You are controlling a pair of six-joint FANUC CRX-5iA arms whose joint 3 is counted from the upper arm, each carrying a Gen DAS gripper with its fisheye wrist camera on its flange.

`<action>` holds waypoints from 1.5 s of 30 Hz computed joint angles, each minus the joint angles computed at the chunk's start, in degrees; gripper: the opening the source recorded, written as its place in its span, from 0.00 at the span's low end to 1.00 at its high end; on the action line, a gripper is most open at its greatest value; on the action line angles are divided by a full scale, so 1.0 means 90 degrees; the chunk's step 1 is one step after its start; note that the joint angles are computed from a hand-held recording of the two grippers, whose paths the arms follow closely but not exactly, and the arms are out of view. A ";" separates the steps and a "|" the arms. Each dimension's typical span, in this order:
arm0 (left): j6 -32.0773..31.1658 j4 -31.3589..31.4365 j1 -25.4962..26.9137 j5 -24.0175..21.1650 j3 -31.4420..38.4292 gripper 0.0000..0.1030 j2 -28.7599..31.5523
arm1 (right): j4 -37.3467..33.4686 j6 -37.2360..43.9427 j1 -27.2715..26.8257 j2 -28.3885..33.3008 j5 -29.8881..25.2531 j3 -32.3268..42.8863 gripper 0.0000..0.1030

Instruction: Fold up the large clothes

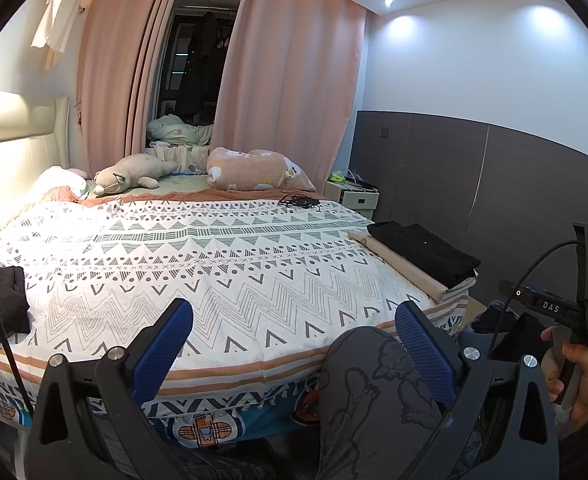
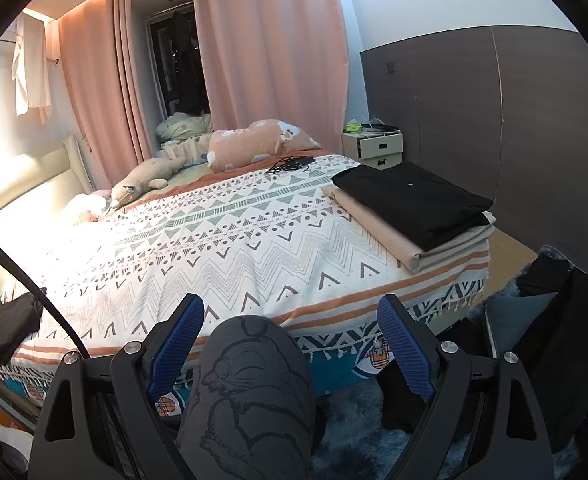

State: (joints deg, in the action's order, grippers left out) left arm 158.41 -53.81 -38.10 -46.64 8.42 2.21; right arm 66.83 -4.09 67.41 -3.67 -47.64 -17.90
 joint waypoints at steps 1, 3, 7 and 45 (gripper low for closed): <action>0.0003 -0.0002 -0.0001 0.0000 -0.0003 1.00 -0.0003 | -0.0008 0.0008 -0.0006 0.0001 0.0009 0.0004 0.85; 0.0024 -0.0026 -0.0014 -0.0012 0.0003 1.00 0.0009 | -0.0006 0.0005 -0.0006 0.0000 0.0014 0.0001 0.85; 0.0071 -0.0075 -0.0046 -0.0052 0.0001 1.00 0.0000 | 0.0017 -0.0003 -0.0054 -0.0012 0.0069 -0.0026 0.85; 0.0391 -0.0777 -0.0734 -0.0885 0.0272 1.00 0.0071 | 0.0392 -0.0333 -0.0149 -0.0302 0.0262 -0.0452 0.85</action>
